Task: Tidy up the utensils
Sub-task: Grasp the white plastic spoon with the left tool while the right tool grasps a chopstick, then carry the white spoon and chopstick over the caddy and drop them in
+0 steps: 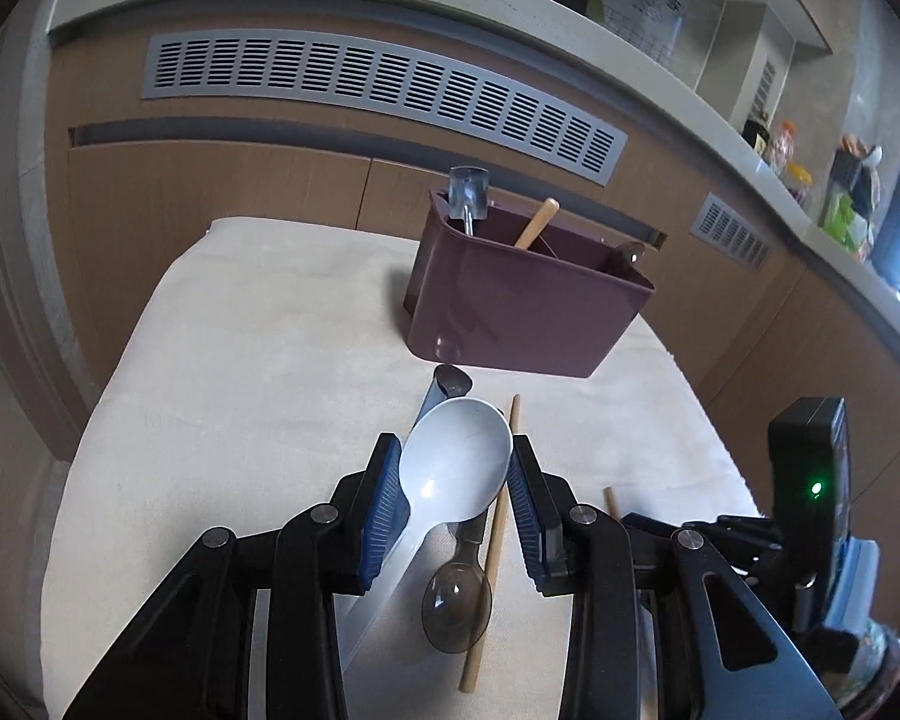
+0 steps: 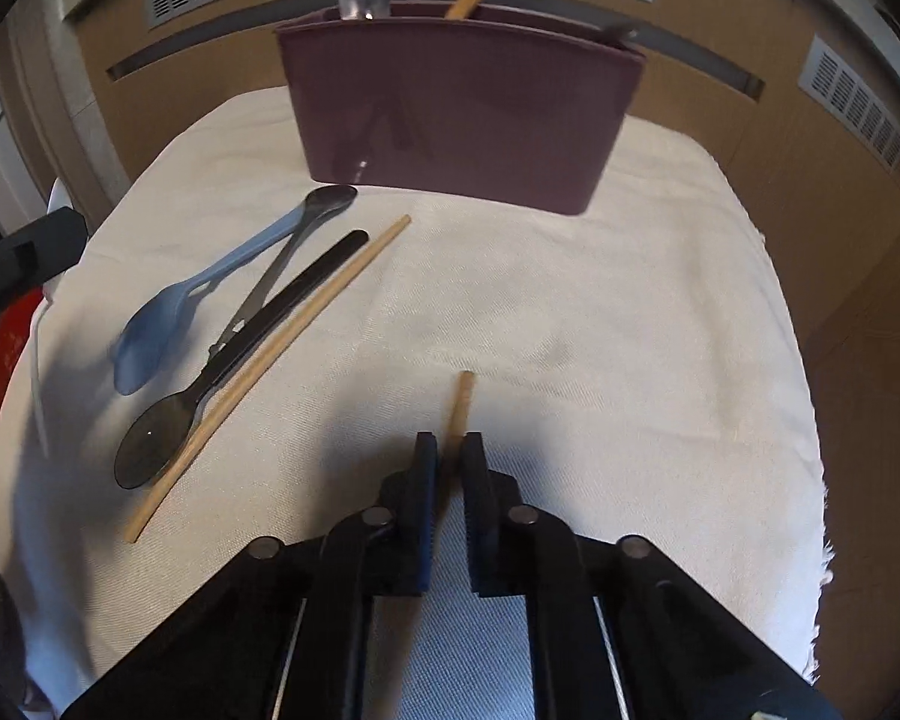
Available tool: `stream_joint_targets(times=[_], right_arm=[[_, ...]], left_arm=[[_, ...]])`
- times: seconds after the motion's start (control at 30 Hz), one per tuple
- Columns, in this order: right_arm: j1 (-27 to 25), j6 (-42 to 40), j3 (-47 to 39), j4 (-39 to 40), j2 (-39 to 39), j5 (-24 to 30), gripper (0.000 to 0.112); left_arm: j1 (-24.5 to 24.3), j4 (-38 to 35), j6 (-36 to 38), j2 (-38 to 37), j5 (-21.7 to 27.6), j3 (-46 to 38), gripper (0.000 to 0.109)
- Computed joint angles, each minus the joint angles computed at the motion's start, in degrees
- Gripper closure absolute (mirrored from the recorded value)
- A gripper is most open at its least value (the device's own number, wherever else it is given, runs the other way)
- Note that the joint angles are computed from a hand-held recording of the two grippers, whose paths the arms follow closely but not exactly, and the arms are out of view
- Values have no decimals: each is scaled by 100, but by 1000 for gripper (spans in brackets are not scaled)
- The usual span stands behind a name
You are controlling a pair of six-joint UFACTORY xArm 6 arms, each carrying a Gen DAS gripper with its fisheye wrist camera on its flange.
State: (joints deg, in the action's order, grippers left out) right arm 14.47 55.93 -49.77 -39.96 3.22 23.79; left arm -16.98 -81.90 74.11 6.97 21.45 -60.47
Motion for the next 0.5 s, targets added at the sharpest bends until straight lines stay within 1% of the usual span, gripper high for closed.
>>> stream_joint_targets(times=[0.07,0.17,0.33,0.5], right_arm=[[-60,34,159,-44,-184,-290,107],[-91,681,398,-941,-633,-497,107],[-160,1262,813,-1668,-1318,-742,107],[-444,1911,1148,-2268,-1840,-1119,107]], left_arm=[[82,-42,9,-76,153,44,71],[157,-79,28,-208,298,105,71],[28,-46,-15,-531,93,303,71],[-205,147,-126,-874,-122,490,71]])
